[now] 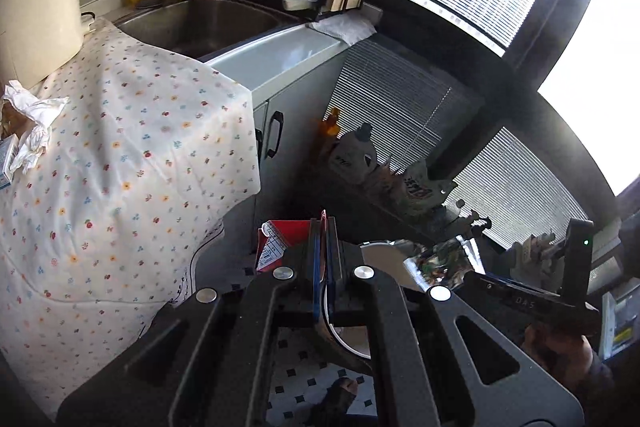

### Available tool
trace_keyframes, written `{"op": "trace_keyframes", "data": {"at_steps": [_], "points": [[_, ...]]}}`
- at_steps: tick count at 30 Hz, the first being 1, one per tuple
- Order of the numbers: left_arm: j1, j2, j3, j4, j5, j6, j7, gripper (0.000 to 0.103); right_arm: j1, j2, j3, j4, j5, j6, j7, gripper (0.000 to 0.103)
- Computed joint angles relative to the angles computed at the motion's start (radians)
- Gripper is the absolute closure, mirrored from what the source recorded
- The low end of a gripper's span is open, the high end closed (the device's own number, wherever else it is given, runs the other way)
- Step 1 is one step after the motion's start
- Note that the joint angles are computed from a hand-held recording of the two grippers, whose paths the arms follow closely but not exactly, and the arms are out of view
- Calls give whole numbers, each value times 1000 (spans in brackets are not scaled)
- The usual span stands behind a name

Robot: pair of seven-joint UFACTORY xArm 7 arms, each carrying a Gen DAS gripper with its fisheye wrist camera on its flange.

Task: Collect trash
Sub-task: 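Carry both items to the white bucket and release them inside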

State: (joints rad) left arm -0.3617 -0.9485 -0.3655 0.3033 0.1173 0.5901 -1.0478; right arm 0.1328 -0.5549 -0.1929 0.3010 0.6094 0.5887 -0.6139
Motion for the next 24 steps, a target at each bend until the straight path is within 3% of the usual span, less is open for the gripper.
{"op": "trace_keyframes", "data": {"at_steps": [1, 5, 12, 21, 23, 24], "points": [[2, 28, -7, 12, 0, -12, -2, 100, -14, 0, -8, -9, -6, -9, -6, 42], [8, 136, -37, 53, 11, -75, -15, 100, -73, 9, -48, -8, -29, 9, -38, 33], [26, 356, -90, 124, 58, -231, -69, 100, -213, -22, -71, -7, -124, 14, -41, 26], [39, 627, -114, 220, 145, -448, -109, 100, -382, -92, -129, -15, -244, 49, -59, 23], [47, 665, -120, 238, 166, -491, -119, 97, -409, -100, -139, -15, -259, 52, -65, 23], [53, 678, -126, 245, 178, -507, -125, 86, -420, -103, -144, -14, -263, 53, -67, 22]]}}
